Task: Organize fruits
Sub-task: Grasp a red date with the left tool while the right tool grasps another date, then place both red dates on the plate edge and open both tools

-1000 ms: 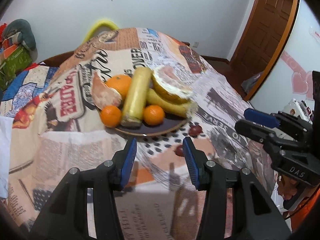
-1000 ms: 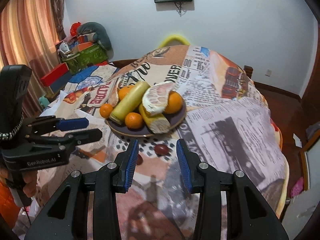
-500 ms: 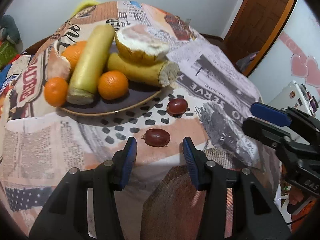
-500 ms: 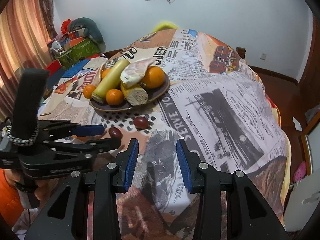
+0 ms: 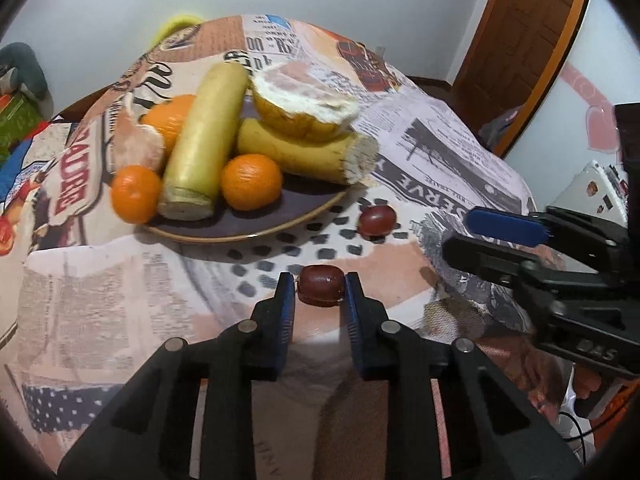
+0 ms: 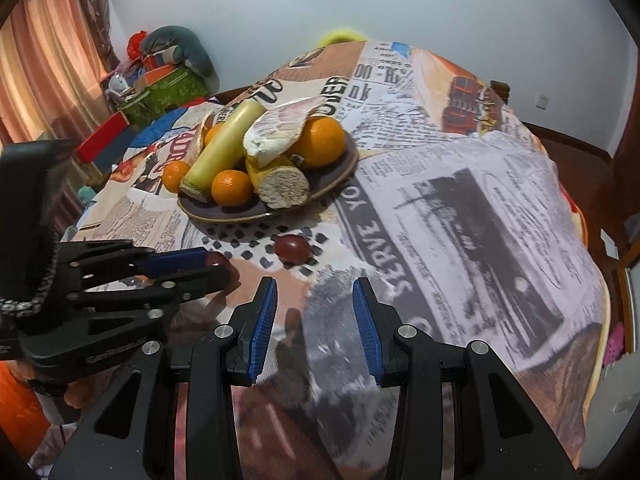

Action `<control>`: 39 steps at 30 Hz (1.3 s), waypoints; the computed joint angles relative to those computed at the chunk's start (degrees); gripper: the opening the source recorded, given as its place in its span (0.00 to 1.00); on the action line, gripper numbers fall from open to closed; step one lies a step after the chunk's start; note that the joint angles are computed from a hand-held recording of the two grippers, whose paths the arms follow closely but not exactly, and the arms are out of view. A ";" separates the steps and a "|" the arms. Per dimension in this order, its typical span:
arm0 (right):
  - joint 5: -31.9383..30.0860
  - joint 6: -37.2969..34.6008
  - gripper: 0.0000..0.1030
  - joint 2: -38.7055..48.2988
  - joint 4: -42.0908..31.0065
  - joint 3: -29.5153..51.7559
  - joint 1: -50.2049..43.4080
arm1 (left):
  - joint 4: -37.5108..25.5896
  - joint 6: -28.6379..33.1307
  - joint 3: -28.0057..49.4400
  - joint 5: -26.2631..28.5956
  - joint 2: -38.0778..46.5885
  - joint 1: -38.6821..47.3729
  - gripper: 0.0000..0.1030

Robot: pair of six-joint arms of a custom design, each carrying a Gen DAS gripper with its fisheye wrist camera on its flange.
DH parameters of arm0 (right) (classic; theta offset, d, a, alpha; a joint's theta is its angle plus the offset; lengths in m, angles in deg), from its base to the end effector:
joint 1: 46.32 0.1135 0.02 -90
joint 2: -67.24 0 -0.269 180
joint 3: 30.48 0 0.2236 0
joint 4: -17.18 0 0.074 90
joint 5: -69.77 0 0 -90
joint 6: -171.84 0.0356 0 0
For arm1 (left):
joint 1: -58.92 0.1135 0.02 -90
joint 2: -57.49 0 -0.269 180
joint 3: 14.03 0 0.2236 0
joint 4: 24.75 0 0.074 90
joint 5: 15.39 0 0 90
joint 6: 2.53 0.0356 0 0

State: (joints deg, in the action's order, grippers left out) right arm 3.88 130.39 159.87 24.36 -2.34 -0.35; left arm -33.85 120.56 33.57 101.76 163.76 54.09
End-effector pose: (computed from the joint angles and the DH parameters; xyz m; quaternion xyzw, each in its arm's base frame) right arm 0.1398 0.1237 0.0908 0.0799 0.9369 0.0661 0.3340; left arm 0.2493 -0.0374 0.0829 0.3527 0.8874 -0.1776 0.2379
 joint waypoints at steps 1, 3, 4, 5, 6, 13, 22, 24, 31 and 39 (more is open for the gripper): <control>-0.62 -1.01 0.35 1.26 0.67 0.69 -0.62 | -0.85 0.54 0.48 0.53 -0.31 1.11 0.24; -2.32 -3.42 0.35 3.54 1.67 2.24 -2.26 | -2.23 1.87 1.23 1.58 -1.06 3.49 0.24; -2.84 -4.26 0.35 4.32 1.74 2.94 -2.81 | -2.90 2.35 1.59 2.11 -1.32 4.47 0.24; -3.31 -5.06 0.35 5.21 1.67 3.79 -3.34 | -3.86 2.84 2.11 2.72 -1.61 5.52 0.24; -3.91 -5.94 0.35 6.24 1.54 4.71 -3.97 | -4.72 3.30 2.72 3.37 -1.73 6.60 0.24; -8.34 -8.44 0.30 11.73 3.95 7.39 -7.99 | -7.68 4.82 6.46 5.23 -0.23 11.03 0.24; -6.92 -7.16 0.23 9.74 3.06 7.08 -6.32 | -8.40 4.77 7.95 5.84 0.83 12.35 0.24; -6.54 -6.97 0.23 8.57 2.96 7.04 -5.55 | -8.50 4.55 7.90 6.05 0.12 12.16 0.24; -4.39 -8.18 0.23 6.16 0.86 9.07 -3.96 | -8.54 2.40 8.79 6.47 -0.73 9.26 0.24; -5.13 -9.04 0.23 6.89 2.64 9.08 -4.86 | -3.53 -1.64 8.85 3.02 1.83 4.84 0.24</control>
